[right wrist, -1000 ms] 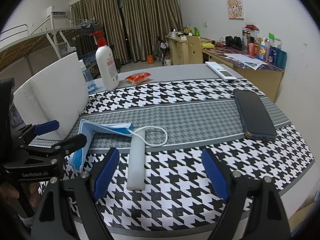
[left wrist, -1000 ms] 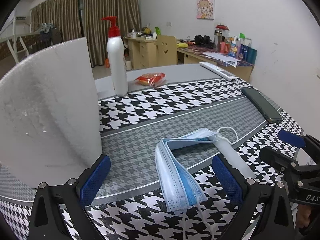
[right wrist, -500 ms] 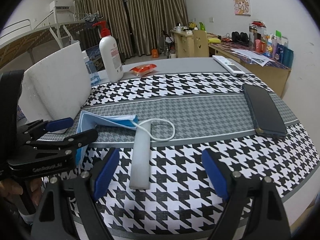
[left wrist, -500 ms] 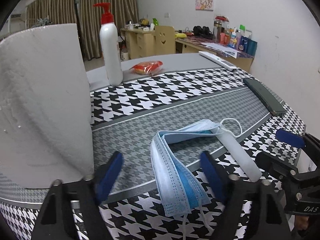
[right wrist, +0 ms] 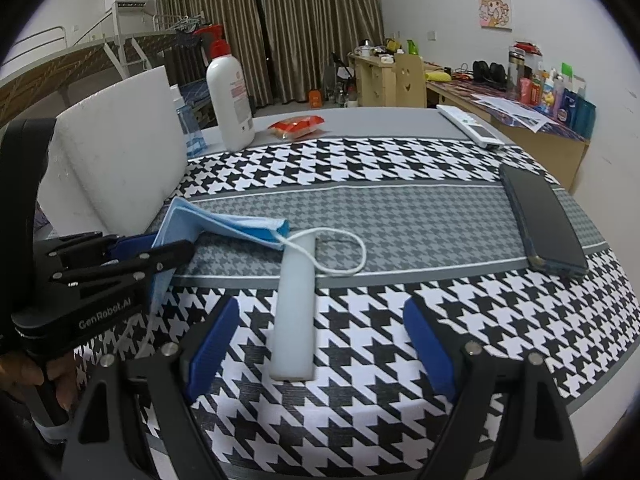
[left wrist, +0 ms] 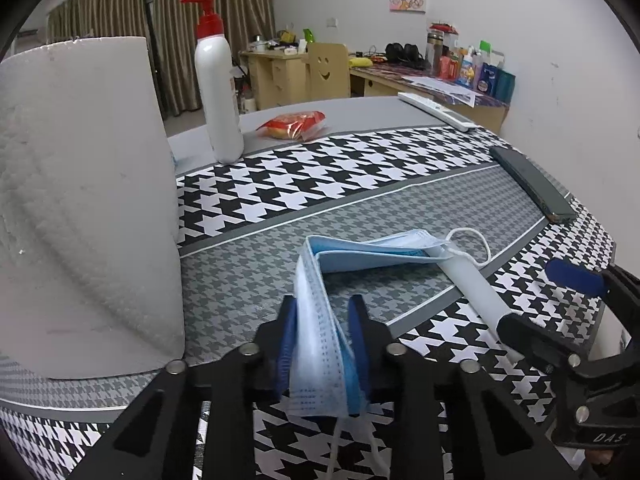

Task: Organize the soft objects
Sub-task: 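Close the left tool on the blue mask while the right tool closes on the white roller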

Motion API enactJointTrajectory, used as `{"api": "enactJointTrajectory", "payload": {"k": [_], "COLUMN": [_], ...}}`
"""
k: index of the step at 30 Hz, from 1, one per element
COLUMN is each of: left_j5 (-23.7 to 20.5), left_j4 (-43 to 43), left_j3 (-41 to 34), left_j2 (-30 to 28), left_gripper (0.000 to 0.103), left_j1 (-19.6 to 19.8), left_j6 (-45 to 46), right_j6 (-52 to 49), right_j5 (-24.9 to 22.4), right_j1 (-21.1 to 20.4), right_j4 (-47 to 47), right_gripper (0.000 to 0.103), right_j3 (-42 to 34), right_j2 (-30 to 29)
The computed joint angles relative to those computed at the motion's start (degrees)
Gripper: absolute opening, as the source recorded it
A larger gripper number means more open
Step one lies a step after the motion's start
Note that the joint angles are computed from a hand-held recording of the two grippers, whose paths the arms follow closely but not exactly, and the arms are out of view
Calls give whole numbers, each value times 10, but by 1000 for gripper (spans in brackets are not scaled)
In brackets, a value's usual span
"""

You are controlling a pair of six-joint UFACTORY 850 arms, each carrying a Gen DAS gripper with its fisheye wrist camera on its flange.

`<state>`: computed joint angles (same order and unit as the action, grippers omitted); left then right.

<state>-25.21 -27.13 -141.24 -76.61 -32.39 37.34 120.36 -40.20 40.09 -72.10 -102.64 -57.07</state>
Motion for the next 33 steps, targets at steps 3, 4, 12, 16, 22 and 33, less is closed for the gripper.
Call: {"api": "enactJointTrajectory", "payload": {"k": [3, 4, 12, 16, 22, 33], "left_j5": [-6, -6, 2, 10, 18, 39], "left_j4": [-4, -8, -45, -67, -96, -186], "left_j3": [-7, -7, 13, 27, 45, 86], "left_j2": [-4, -4, 8, 16, 26, 53], "left_gripper": [16, 16, 12, 12, 11, 11], "left_j1": [1, 2, 4, 5, 5, 9], "left_j6": [0, 3, 40, 63, 93, 180], "right_j6": [-11, -10, -67, -104, -121, -61], "right_j5": [1, 0, 3, 0, 8, 30], "right_j1": [-1, 0, -2, -2, -2, 1], "right_j4": [8, 8, 56, 87, 95, 42], "right_gripper": [87, 87, 66, 54, 24, 17], "right_j3": [-5, -6, -33, -54, -56, -15], "right_j2": [-3, -4, -18, -32, -31, -1]}}
